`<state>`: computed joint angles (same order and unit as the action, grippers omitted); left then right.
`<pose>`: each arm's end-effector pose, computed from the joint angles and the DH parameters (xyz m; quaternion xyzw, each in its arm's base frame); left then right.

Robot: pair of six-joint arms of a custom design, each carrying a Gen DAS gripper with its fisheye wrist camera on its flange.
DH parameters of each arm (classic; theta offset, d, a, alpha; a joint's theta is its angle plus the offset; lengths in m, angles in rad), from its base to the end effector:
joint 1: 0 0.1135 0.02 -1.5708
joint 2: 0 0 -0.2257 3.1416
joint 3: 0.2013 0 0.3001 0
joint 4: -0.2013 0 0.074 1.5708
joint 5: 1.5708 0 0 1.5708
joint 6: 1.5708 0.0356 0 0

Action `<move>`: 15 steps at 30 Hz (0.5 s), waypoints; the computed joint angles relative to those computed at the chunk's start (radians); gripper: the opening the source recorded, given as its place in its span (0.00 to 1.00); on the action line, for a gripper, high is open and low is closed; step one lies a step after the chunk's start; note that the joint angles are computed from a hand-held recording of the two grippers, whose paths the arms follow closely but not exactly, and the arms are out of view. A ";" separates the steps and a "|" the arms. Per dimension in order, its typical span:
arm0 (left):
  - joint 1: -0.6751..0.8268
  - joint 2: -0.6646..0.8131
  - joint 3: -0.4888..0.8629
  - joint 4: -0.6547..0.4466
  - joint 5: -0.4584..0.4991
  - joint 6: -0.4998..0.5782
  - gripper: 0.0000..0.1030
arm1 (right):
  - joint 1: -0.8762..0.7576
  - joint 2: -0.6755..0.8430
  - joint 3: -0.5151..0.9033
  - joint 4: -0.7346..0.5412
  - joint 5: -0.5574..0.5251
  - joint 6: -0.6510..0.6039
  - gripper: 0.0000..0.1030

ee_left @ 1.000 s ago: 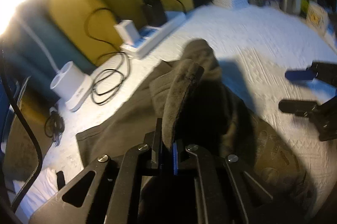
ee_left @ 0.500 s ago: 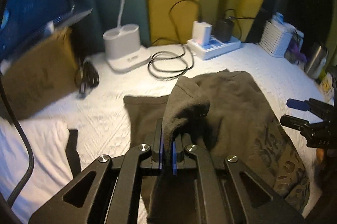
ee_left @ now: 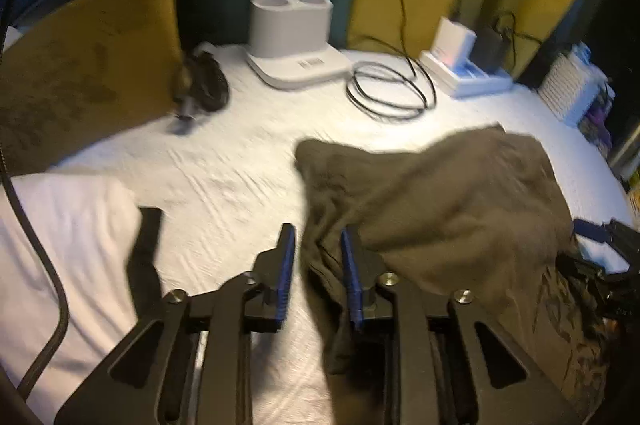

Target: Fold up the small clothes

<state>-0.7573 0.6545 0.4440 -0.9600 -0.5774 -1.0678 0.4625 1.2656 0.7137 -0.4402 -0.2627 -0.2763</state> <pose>0.1452 -0.1106 0.1525 -0.2012 0.9194 0.0199 0.3373 0.2584 0.1391 0.1350 -0.3779 0.8726 0.1513 0.2700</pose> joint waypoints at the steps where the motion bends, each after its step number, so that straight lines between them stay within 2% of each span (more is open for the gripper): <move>1: 0.006 0.004 0.006 -0.004 -0.007 -0.005 0.28 | 0.001 0.006 0.006 -0.005 0.004 -0.003 0.72; 3: -0.005 0.004 0.020 -0.041 -0.033 -0.017 0.28 | 0.000 0.015 0.014 0.000 0.003 -0.004 0.72; 9: -0.017 -0.014 0.048 0.032 0.005 0.119 0.28 | -0.021 0.055 0.059 0.005 -0.015 -0.002 0.72; 15: 0.108 0.150 0.064 0.155 0.169 0.289 0.28 | -0.062 0.119 0.119 0.038 -0.047 0.009 0.72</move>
<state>-0.6494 0.8043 0.5080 -0.8047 -0.4083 -0.7786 0.4003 1.3850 0.8326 -0.4027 -0.3098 -0.2674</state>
